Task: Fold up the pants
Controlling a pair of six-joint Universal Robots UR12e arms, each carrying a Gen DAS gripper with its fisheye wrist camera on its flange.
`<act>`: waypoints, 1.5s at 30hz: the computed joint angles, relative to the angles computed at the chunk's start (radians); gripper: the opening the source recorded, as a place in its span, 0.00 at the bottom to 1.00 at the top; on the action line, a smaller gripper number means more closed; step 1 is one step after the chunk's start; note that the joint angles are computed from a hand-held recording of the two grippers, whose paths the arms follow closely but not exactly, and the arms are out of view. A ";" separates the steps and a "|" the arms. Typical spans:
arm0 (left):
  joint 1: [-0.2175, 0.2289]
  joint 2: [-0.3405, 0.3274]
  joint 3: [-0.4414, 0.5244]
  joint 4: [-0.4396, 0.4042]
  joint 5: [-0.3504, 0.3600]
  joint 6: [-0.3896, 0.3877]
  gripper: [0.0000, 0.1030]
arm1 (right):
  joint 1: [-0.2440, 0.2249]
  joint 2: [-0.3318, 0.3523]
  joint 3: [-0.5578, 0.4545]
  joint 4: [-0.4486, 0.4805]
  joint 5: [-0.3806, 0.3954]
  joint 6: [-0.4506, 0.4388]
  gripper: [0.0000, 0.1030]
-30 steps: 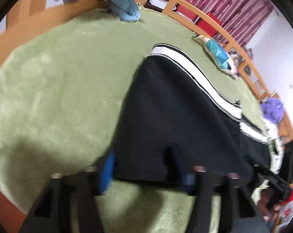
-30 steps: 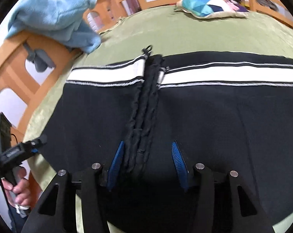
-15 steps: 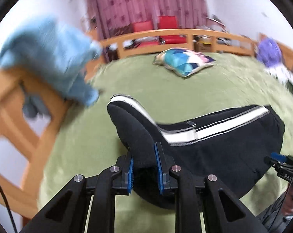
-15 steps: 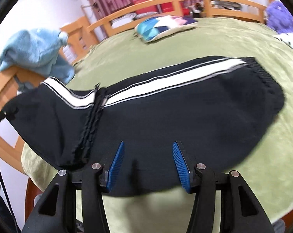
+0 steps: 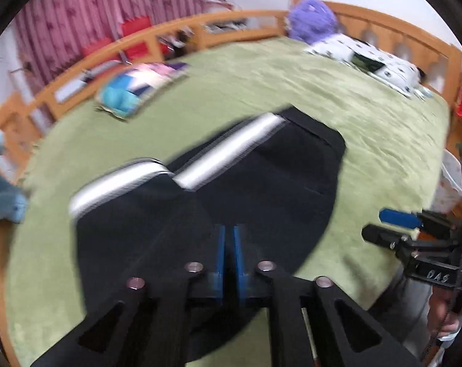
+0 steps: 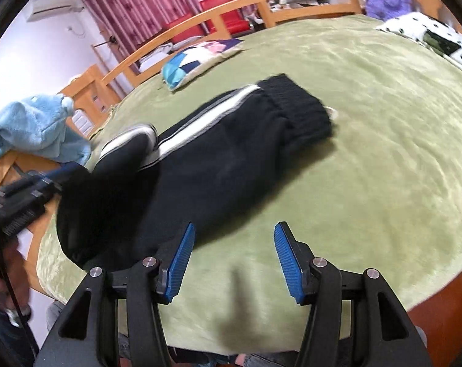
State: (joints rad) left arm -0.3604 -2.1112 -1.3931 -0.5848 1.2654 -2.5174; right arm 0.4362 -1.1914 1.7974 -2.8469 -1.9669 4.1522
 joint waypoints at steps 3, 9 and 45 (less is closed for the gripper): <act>0.004 0.004 -0.016 0.001 0.000 -0.002 0.09 | -0.003 -0.008 0.015 -0.002 0.000 0.005 0.52; 0.060 0.021 -0.037 0.071 -0.018 -0.088 0.27 | -0.015 0.024 -0.014 -0.080 0.040 -0.036 0.52; 0.177 0.009 -0.035 -0.073 -0.096 -0.318 0.38 | -0.114 0.092 -0.154 -0.157 0.110 -0.243 0.13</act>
